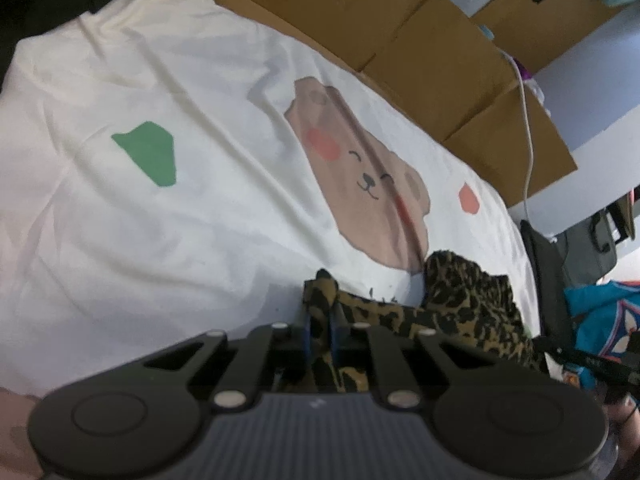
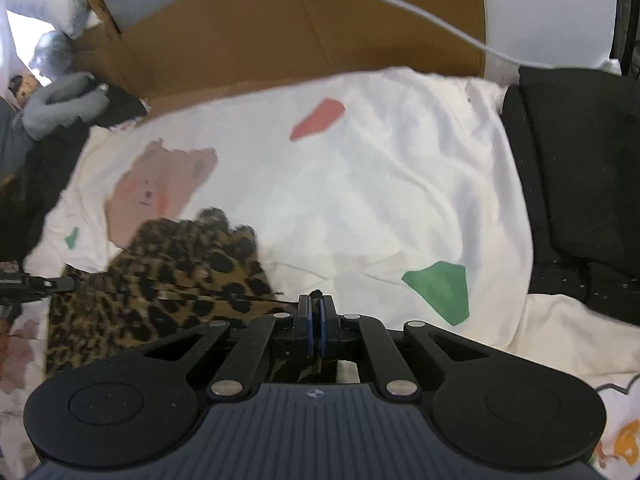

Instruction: Fold clothes

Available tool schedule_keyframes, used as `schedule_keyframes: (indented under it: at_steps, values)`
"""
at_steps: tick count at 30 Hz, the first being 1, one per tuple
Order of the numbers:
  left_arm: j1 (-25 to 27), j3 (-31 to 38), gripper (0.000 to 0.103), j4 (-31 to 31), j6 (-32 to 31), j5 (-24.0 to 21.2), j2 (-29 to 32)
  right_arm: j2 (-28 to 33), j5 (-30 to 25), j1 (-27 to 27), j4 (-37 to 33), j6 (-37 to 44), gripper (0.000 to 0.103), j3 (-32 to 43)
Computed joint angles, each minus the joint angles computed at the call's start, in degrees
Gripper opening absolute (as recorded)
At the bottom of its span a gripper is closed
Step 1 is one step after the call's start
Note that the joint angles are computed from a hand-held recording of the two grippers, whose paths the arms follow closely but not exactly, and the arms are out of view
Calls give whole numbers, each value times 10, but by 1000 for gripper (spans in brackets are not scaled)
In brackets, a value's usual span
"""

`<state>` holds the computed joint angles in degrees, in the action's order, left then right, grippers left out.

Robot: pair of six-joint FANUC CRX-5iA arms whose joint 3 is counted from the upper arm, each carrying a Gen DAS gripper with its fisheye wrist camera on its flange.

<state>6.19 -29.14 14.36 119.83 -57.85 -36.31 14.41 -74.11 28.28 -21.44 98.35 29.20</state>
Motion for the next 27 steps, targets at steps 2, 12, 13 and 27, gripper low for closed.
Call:
schedule_keyframes:
  at_steps: [2, 12, 13, 27]
  values:
    - [-12, 13, 19, -17, 3, -6, 10, 2, 7, 6, 9, -1, 2, -10]
    - [-68, 61, 51, -75, 5, -40, 56, -31, 75, 38, 76, 2, 36, -88]
    - [-71, 64, 53, -77, 5, -43, 59, -34, 80, 36, 75, -5, 39, -93]
    - [-82, 97, 63, -88, -15, -71, 103, -39, 68, 19, 35, -24, 32, -102]
